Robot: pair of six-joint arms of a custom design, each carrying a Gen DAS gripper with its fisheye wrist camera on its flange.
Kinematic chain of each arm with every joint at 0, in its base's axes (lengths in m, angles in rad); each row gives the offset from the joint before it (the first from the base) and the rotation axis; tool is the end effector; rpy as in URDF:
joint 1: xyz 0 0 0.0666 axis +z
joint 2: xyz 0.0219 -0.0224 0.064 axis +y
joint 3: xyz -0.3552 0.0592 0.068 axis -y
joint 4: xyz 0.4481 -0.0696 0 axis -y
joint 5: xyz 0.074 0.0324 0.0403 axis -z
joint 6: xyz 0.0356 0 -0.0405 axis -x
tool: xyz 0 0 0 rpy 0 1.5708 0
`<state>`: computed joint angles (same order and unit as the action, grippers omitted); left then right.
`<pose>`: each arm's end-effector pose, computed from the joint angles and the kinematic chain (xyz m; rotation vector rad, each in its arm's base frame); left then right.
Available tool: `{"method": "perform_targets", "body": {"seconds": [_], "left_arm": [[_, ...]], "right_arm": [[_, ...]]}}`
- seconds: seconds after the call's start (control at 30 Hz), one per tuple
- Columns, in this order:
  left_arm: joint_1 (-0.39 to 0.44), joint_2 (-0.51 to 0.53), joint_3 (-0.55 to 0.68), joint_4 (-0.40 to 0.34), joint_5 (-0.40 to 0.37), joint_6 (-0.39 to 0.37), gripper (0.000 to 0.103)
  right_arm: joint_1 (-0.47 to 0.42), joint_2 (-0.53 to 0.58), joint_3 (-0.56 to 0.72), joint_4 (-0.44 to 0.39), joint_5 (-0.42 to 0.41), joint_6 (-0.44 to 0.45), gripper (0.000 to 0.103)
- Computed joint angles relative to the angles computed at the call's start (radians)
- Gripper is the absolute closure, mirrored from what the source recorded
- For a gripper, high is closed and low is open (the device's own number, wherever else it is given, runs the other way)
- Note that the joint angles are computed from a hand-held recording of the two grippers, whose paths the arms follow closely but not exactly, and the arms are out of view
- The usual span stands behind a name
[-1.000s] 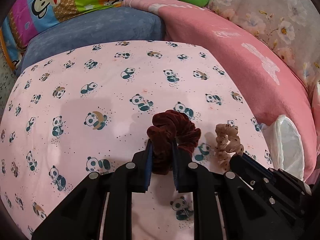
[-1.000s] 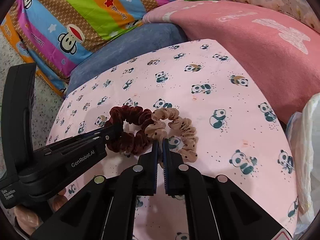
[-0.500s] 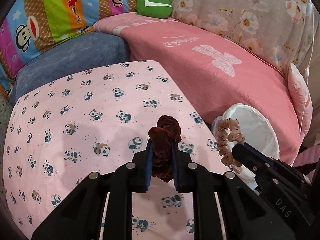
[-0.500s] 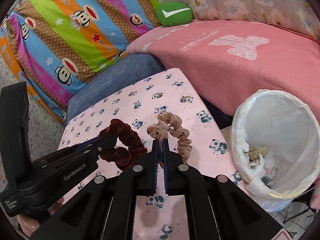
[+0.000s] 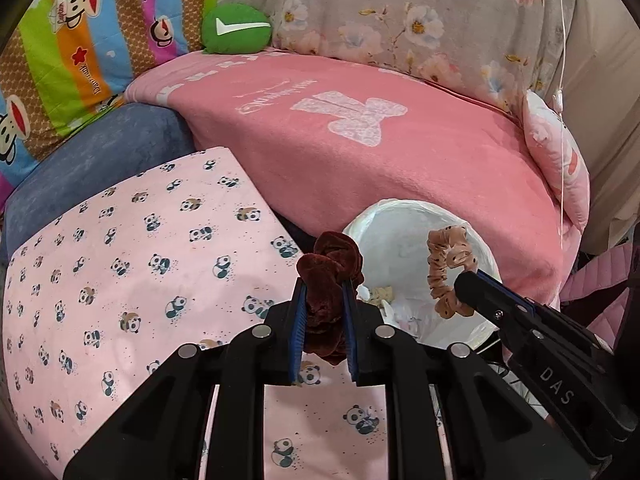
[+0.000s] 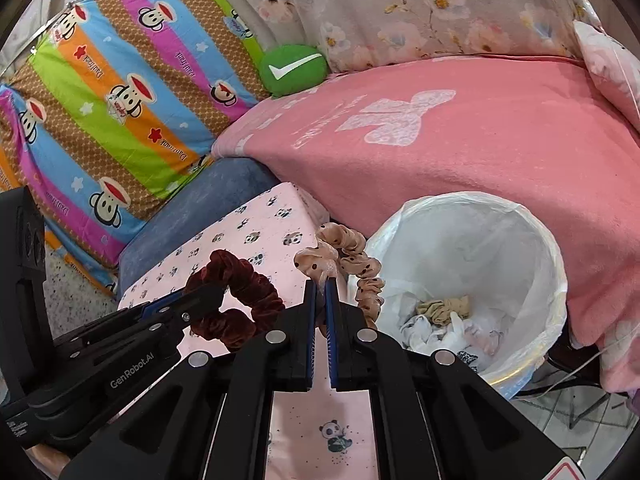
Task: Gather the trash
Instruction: 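Carry the brown scrunchie in the left tool while the right tool carries the tan one over the bin, then open both tools to drop the two scrunchies into the bin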
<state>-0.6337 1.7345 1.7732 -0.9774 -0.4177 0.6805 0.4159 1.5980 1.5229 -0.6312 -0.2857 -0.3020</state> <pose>0.5381 -0.3780 0.4012 -0.2220 2.3912 -0.0765 0.5711 0.2627 0.3798 -0.2877 2.3236 0.6932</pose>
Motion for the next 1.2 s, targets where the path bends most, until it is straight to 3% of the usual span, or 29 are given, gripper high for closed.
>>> {"method": "perform_targets", "body": {"seconds": [0.37,0.77,0.87,0.93,1.2], "left_arm": [[-0.023,0.131,0.171,-0.036,0.041,-0.049,0.086],[-0.021,0.243,0.314,-0.072,0.096,-0.086,0.084],[-0.024,0.252,0.326,-0.073,0.082,-0.088,0.065],[-0.028,0.253,0.328,-0.072,0.056,-0.088,0.043],[-0.026,0.248,0.314,-0.079,0.021,-0.075,0.041]], "right_arm": [[-0.087,-0.007,-0.025,0.006,-0.011,-0.029,0.097],[-0.124,0.014,-0.021,0.002,0.001,-0.029,0.097],[-0.127,0.018,-0.021,0.006,0.008,-0.027,0.097],[-0.129,0.022,-0.018,0.006,0.009,-0.027,0.096],[-0.12,0.033,-0.005,-0.003,0.028,-0.016,0.094]]}}
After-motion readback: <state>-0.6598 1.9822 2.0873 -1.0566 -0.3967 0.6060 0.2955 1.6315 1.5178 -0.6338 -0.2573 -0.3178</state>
